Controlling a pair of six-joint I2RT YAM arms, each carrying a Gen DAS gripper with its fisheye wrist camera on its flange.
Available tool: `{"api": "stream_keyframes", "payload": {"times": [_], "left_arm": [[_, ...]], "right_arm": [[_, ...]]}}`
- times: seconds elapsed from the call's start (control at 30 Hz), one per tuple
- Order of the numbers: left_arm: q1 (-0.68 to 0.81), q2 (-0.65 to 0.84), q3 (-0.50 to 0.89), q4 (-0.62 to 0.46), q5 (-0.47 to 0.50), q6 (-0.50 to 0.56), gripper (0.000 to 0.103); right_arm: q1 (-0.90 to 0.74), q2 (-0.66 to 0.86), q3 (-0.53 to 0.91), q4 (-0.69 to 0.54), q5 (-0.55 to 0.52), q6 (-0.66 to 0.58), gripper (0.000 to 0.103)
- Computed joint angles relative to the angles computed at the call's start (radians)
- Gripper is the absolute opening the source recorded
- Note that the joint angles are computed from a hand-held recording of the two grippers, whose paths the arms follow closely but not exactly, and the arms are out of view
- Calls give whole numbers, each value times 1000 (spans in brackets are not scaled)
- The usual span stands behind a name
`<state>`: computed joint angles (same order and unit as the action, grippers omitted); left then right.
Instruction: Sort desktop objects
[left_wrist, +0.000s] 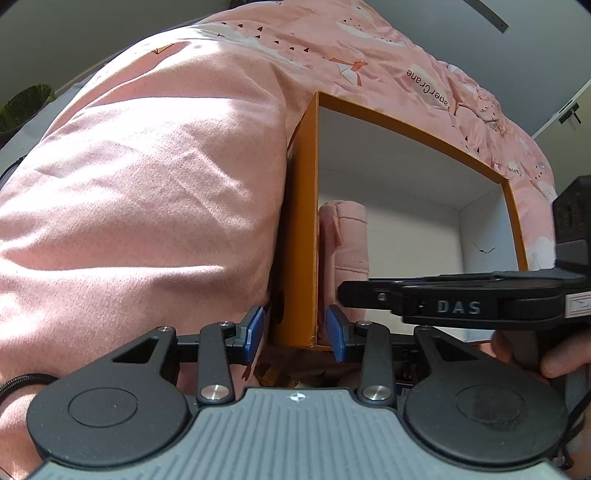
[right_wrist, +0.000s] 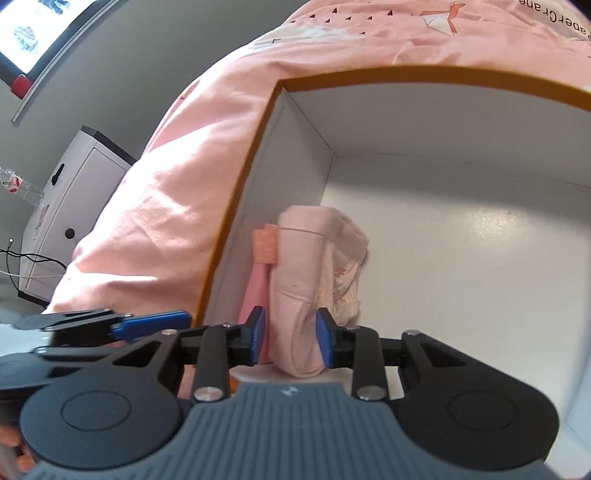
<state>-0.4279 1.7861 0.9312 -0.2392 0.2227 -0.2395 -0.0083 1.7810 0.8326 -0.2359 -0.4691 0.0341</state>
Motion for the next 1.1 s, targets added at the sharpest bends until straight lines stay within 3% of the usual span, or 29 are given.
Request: {"api": "stream_keyframes", "payload": {"times": [0.23, 0.6, 0.9, 1.0, 1.1], "left_arm": [[2, 5, 0, 1, 0, -5, 42], [-17, -44, -34, 26, -47, -16, 42], [-107, -254, -159, 123, -130, -2, 42], [-172, -300, -172, 126, -178, 27, 42], [-211, -300, -137, 53, -146, 46, 43]], "right_arm": [[-12, 7, -65, 103, -63, 22, 25], [9, -40, -111, 185, -26, 36, 29], [-75, -339, -318, 245, -24, -61, 30], [-183, -431, -375, 204, -94, -69, 35], [-285, -504, -408, 120, -144, -120, 35]]}}
